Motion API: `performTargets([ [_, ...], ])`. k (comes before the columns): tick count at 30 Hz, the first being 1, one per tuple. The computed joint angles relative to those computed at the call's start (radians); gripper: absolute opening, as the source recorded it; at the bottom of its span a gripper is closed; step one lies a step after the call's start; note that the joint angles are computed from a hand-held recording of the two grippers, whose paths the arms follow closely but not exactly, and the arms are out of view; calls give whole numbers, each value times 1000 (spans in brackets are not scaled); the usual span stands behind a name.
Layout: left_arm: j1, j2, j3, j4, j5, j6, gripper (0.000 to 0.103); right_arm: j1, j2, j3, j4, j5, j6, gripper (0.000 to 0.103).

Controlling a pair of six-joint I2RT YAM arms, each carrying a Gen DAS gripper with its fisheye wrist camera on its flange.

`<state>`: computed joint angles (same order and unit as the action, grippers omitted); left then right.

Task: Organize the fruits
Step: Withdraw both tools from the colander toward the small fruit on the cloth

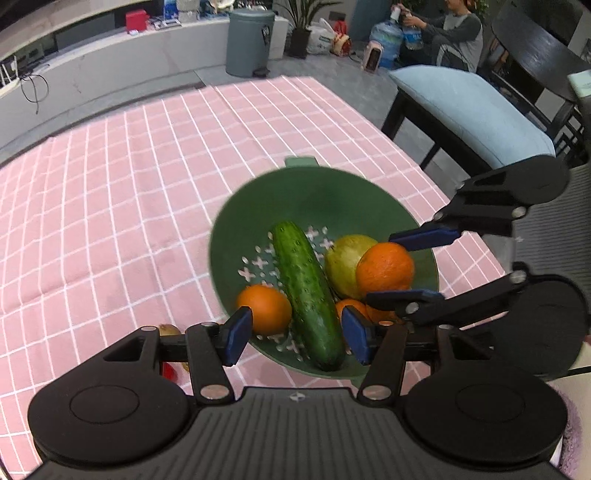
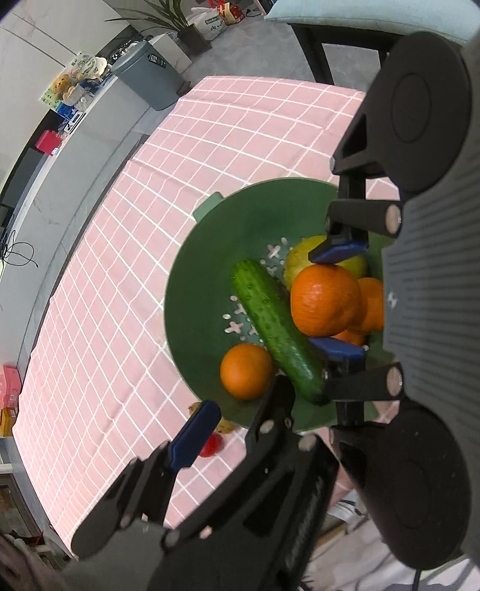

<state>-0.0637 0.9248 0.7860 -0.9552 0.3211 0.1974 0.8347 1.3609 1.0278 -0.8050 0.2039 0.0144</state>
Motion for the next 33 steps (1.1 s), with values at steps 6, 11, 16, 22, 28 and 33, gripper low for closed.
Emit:
performTargets([
  [6,76,-26,15,-11,9,34,65,-14,63,6,55,-20,10,40],
  [11,134,-33,12,-19,6,84,65,-15,89,4,80,-25,29,41],
  [16,187,-48,-3,-29,5,147,65,-6,89,5,88,-12,51,42],
  [22,275,-59,-18,-43,36,225,65,73,53,-10,132,110,126,61],
  [28,416,-71,-35,-55,86,361,65,209,39,-10,184,240,228,58],
  [33,574,-63,-33,-83,162,505,65,324,66,-20,226,359,306,58],
])
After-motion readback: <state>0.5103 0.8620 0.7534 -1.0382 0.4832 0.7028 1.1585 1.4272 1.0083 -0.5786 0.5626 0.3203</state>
